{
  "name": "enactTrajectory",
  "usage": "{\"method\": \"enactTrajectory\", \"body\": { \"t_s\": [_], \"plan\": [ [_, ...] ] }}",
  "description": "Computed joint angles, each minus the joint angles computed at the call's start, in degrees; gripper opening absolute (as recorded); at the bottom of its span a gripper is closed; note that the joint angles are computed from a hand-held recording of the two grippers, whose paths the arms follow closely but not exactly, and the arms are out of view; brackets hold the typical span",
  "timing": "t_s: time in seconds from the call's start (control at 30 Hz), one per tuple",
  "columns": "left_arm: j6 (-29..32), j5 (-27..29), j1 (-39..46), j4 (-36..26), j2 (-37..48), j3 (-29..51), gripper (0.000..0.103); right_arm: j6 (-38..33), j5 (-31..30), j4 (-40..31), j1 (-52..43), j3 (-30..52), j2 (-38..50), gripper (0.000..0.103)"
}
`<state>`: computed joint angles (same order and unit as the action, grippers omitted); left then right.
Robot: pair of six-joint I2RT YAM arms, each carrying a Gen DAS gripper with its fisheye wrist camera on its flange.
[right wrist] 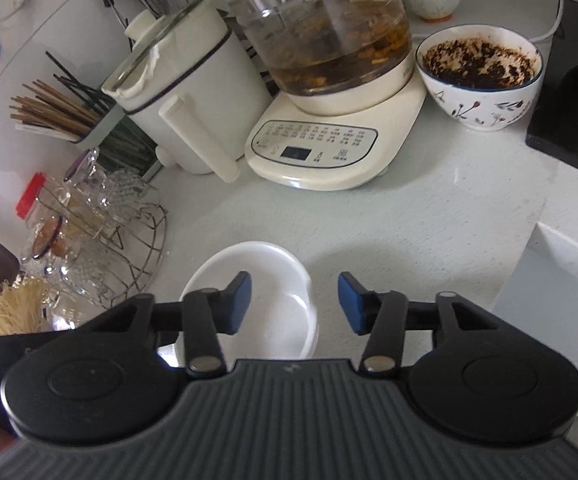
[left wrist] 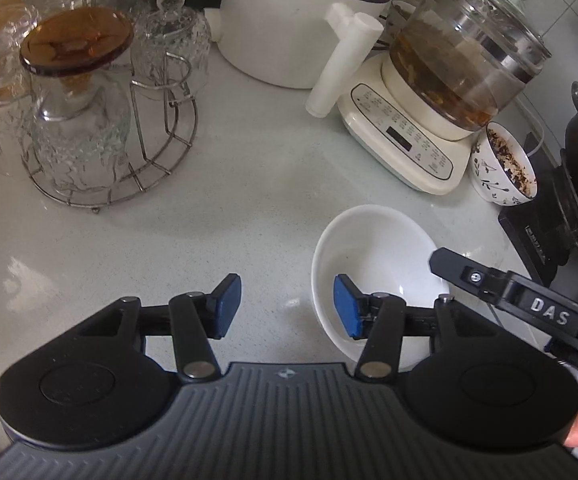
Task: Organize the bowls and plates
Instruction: 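Close both tools on the rim of the white ceramic bowl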
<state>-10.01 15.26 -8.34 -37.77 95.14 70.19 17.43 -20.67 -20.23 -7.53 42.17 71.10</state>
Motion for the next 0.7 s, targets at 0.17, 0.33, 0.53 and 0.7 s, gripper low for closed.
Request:
{"method": "enactTrajectory", "body": {
  "t_s": [0.17, 0.33, 0.53, 0.7],
  "plan": [
    [0.0, -0.09, 0.09, 0.54, 1.08, -0.5, 0.054, -0.03, 1.25, -0.23, 1.4, 0.69, 1.88, 0.034],
    [-0.18, 1.15, -0.03, 1.08, 1.68, -0.57, 0.033, -1.5, 1.48, -1.02, 0.99, 0.7, 2.97, 0.019],
    [-0.97, 2.8, -0.86, 2.17, 1.87, -0.55, 0.008, -2.73, -0.67, -1.68, -0.36, 0.39, 3.5, 0.01],
    [-1.48, 2.61, -1.39, 2.38, 0.75, -0.94, 0.007, -3.32, -0.2, -2.42, -0.09, 0.0, 1.44, 0.008]
  ]
}}
